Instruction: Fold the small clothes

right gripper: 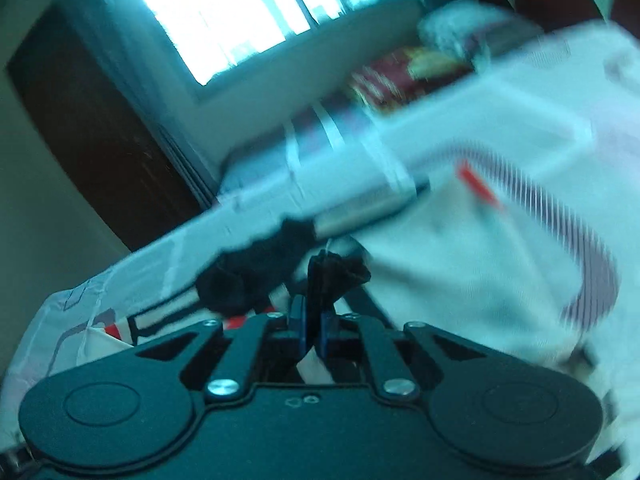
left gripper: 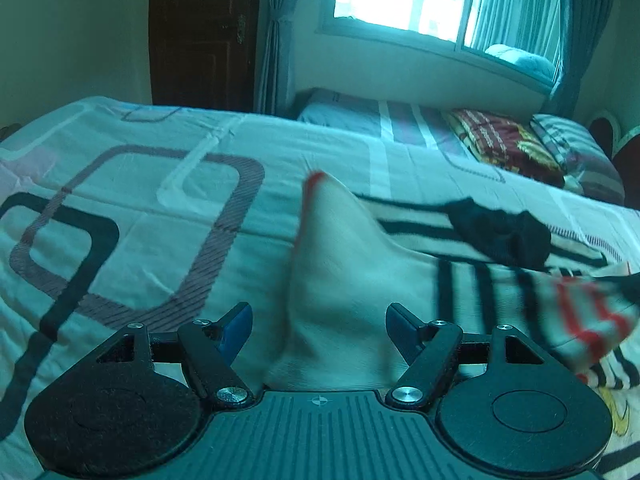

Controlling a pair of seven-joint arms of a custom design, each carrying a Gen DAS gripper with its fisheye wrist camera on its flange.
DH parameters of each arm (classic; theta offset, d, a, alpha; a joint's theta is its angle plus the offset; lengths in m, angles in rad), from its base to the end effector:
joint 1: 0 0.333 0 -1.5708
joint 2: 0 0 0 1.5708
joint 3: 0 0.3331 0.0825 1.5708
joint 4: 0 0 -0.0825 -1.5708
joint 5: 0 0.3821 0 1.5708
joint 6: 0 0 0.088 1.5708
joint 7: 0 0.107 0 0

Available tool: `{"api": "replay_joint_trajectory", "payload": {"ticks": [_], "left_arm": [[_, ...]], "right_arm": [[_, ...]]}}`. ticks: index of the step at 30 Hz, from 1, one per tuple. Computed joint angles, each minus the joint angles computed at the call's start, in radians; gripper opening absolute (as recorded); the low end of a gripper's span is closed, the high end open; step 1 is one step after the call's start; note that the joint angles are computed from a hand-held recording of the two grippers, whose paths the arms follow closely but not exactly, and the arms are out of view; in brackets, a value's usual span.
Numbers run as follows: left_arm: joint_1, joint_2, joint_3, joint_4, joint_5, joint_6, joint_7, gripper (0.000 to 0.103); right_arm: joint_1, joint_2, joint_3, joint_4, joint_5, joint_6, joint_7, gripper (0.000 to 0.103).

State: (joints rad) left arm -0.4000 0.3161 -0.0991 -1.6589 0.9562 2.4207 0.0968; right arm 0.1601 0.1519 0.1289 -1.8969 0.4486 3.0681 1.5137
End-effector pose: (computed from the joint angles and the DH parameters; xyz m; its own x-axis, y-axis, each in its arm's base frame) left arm 0.6131 -0.3205 0.4935 0.3385 -0.9369 0.0870 -0.6018 -0.2866 -0.7454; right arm 0.6272 0.1447 0.5592 0.0958 -0.9284 -0.3590 -0.5804 0.2409 -0.7779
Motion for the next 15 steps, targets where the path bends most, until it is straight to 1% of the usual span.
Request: {"api": "replay_joint_trajectory", "payload": {"ticks": [1, 2, 3, 4, 5, 7, 8, 9, 11, 13, 14, 15], "left_arm": [[0.002, 0.006, -0.001, 0.010, -0.008, -0.002, 0.011, 0.074], [0.004, 0.012, -0.002, 0.018, -0.015, -0.001, 0.022, 0.074], [0.005, 0.023, -0.004, 0.030, -0.028, -0.003, 0.036, 0.073], [0.006, 0.034, -0.005, 0.040, -0.043, -0.004, 0.052, 0.073], [0.007, 0.048, -0.008, 0.054, -0.066, -0.004, 0.077, 0.073], [0.005, 0.069, -0.008, 0.069, -0.100, 0.000, 0.111, 0.074], [0.005, 0.075, -0.006, 0.070, -0.115, 0.011, 0.124, 0.074], [0.003, 0.078, -0.002, 0.069, -0.125, 0.020, 0.129, 0.074], [-0.005, 0.083, 0.008, 0.080, -0.142, 0.015, 0.132, 0.075], [0.000, 0.084, 0.016, 0.087, -0.161, 0.037, 0.126, 0.078], [0.004, 0.090, 0.020, 0.097, -0.172, 0.049, 0.125, 0.078], [0.010, 0.100, 0.024, 0.115, -0.187, 0.056, 0.129, 0.079]], "right_arm": [[0.008, -0.016, -0.020, -0.017, -0.037, 0.025, 0.008, 0.007], [0.033, -0.029, -0.067, -0.036, -0.114, 0.033, 0.067, 0.007], [0.037, -0.038, -0.091, -0.048, -0.153, 0.012, 0.112, 0.007], [0.029, -0.043, -0.097, -0.058, -0.164, -0.020, 0.132, 0.007], [0.030, -0.044, -0.113, -0.068, -0.207, -0.052, 0.168, 0.007], [0.051, -0.048, -0.165, -0.098, -0.369, -0.082, 0.302, 0.007], [0.050, -0.048, -0.175, -0.107, -0.417, -0.096, 0.349, 0.007], [0.040, -0.046, -0.170, -0.111, -0.423, -0.112, 0.367, 0.007], [-0.002, -0.047, -0.123, -0.117, -0.321, -0.123, 0.279, 0.008], [-0.015, -0.052, -0.105, -0.112, -0.273, -0.132, 0.235, 0.017], [-0.030, -0.058, -0.086, -0.116, -0.196, -0.118, 0.186, 0.027], [-0.034, -0.066, -0.079, -0.127, -0.152, -0.103, 0.168, 0.028]]}}
